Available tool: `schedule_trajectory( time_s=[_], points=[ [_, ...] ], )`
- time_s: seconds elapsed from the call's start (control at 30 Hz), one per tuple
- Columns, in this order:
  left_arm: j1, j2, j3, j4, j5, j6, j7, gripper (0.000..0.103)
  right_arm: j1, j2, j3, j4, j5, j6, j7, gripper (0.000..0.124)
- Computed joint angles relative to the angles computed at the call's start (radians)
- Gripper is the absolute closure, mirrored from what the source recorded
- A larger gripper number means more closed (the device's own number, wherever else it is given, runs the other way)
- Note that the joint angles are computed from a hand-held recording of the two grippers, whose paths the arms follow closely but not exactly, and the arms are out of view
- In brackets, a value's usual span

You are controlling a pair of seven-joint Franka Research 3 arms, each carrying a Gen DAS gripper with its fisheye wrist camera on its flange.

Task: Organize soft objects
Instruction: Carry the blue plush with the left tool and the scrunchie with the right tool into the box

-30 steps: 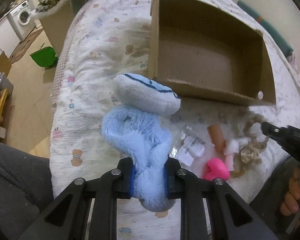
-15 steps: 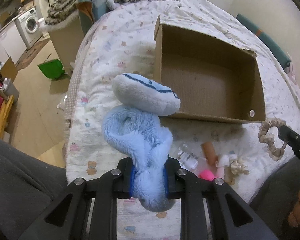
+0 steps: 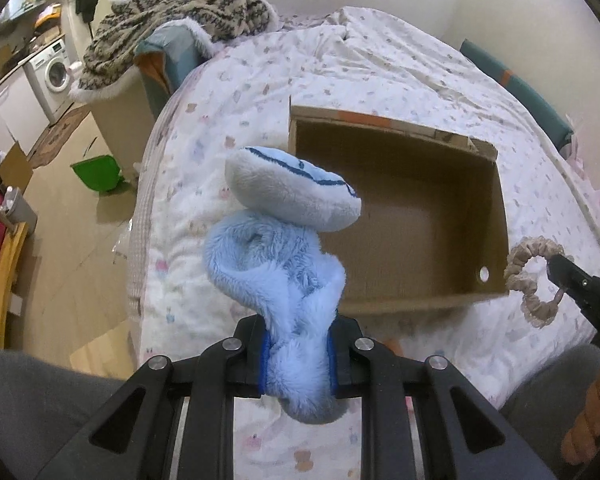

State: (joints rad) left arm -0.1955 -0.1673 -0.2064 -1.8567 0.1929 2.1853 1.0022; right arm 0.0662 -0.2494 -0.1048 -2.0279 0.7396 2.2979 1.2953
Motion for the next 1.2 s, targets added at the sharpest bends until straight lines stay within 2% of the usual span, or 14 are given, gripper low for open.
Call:
schedule_trajectory(
  time_s=[0.57, 0.7, 1.07, 1.2],
  points=[
    [-0.012, 0.238, -0.004, 0.212, 0.067, 0.022, 0.025, 0.084, -0.015, 0.179, 0.029, 0.131, -0.008, 0.043, -0.006, 0.111],
    [-0.019, 0.271, -0.001, 0.221, 0.088, 0.046, 0.014, 0.084, -0.020, 0.206, 0.036, 0.138, -0.008, 0.059, -0.019, 0.111],
    [-0.014, 0.329, 0.008, 0.212, 0.071, 0.086, 0.008, 0.083, -0.012, 0.239, 0.062, 0.120, -0.133, 0.127, 0.013, 0.110],
    [-0.012, 0.331, 0.009, 0.193, 0.076, 0.122, 0.022, 0.083, -0.003, 0.242, 0.069, 0.106, -0.227, 0.140, 0.032, 0.110]
  ],
)
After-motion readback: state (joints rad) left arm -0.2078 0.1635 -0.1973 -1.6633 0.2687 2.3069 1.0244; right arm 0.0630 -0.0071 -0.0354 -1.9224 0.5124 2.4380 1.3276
